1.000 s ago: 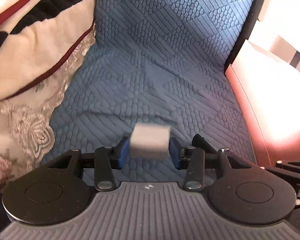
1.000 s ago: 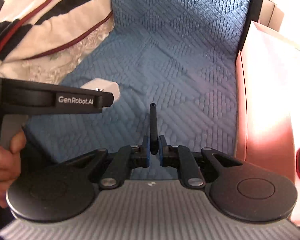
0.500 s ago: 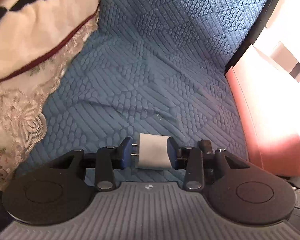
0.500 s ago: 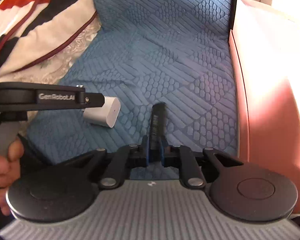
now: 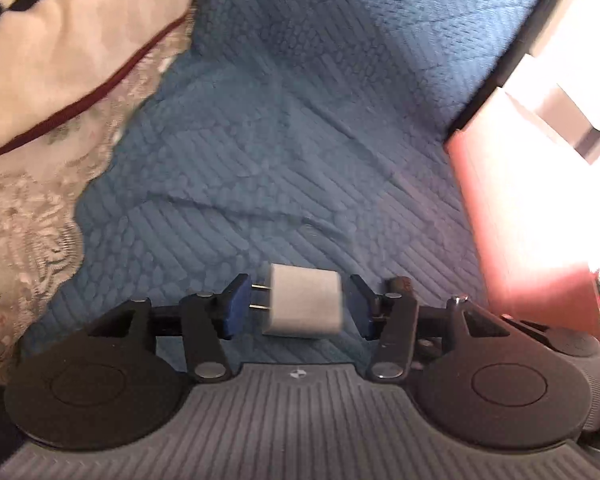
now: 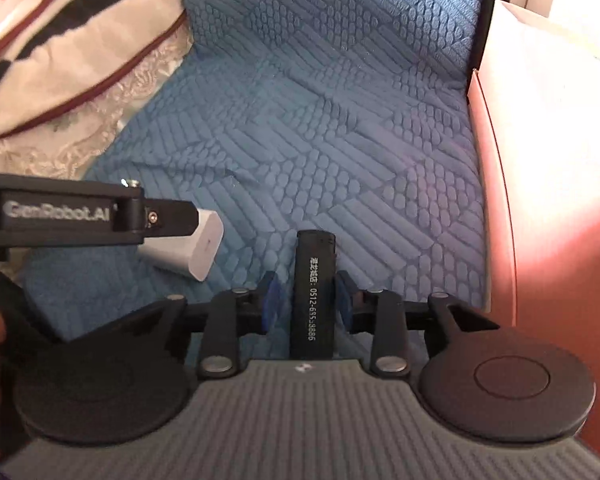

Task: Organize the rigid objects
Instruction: 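Lift the charger with the left tool while the right tool lifts the USB stick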

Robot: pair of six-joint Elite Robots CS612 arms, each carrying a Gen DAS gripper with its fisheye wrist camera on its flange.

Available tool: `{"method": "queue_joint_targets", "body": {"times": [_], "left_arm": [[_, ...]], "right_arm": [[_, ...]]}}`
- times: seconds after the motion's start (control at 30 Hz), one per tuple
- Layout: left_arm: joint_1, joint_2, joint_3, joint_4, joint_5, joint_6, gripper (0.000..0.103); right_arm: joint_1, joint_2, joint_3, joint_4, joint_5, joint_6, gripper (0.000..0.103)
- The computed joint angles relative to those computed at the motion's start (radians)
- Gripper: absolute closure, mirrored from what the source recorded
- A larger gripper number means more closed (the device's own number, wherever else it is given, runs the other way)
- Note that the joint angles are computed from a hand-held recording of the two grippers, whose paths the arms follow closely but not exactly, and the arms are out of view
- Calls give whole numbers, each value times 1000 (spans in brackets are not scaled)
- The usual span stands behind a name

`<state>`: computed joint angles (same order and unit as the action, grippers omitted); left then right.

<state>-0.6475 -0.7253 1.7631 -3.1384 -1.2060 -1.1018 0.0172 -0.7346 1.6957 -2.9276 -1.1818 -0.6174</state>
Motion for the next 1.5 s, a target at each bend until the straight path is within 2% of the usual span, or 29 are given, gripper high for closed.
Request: {"method": "queue_joint_targets", "body": {"times": [0.17,0.33,0.43,0.57,0.73,0.9,0.93,1.2,1.5], "left_arm": [[-3,2,-6,12,-9,37,45],[-8,-2,-24,101,22,52,44],[-9,-2,-33,144,36,64,42],[-8,1,-39,158,45,84,41],[-9,6,-38,146,61,70,41],[-10,6,-37,133,71,54,44],[-11,6,-32,110,70,54,53],[-7,3,-24,70,65,40,53],[-6,-4,-12,6,64,48,53]], "right_arm": [[-2,-3,-3,-2,-4,20,76],[-14,-13,7,-19,23,44,76],[-17,-16,7,3,17,38,76],[-18,-17,-2,43,15,45,76],[-34,-21,-5,60,63,96,76],[-43,-26,5,30,96,98,76],[-44,-26,3,30,97,98,77],[-45,-25,4,-2,96,109,77],[-42,-36,18,-23,64,107,77]]}}
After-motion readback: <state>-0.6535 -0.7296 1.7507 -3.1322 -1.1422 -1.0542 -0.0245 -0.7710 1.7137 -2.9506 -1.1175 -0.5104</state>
